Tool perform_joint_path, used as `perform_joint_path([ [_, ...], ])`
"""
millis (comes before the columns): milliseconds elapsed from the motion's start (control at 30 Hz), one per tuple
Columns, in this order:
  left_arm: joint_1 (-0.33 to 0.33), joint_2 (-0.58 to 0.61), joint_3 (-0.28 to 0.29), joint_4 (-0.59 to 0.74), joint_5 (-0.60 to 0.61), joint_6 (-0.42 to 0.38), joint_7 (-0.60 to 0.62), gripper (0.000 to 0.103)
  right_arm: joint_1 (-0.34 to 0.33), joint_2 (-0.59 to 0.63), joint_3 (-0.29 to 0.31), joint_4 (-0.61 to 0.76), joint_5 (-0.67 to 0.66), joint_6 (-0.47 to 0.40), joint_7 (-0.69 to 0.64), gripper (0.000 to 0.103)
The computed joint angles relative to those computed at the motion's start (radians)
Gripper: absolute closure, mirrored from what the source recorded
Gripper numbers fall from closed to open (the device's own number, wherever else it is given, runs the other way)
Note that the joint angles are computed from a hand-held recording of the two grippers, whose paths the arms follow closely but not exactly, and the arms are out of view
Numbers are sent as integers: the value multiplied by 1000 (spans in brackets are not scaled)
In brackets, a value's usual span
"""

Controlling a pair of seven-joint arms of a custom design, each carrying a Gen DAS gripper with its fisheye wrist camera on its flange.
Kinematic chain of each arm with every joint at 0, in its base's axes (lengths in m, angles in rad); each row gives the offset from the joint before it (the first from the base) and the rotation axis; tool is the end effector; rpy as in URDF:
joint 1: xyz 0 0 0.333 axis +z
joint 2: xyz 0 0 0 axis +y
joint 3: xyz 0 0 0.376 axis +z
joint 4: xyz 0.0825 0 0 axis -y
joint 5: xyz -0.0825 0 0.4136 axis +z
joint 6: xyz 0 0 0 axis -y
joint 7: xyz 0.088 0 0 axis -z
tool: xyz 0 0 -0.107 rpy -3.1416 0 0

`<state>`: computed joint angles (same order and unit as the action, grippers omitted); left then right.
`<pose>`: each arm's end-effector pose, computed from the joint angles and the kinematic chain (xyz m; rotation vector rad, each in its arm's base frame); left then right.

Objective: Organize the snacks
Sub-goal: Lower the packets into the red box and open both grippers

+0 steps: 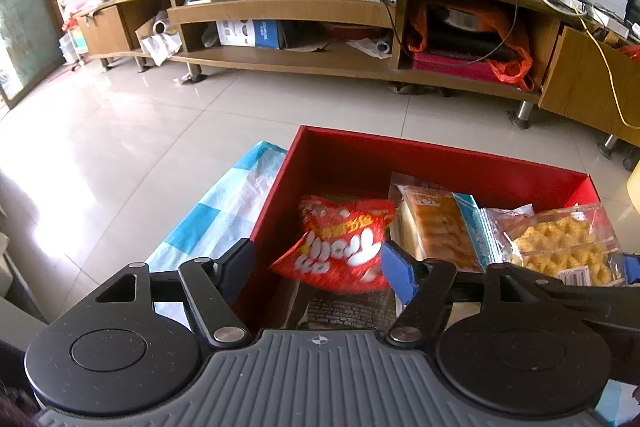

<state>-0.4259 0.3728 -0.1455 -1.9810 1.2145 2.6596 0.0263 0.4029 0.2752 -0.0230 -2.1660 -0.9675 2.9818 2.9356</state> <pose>0.5515 -0.3783 0.3350 -1.7601 1.8149 -0.5867 0.5529 0.2834 0.3431 -1.7737 1.8872 -0.4771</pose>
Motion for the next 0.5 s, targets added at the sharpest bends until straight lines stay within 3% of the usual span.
perform_joint_path([
  [500,13,-60,-9,-55,53,36,-48,21,-4,-67,30,-43,14,-54,-29,17],
])
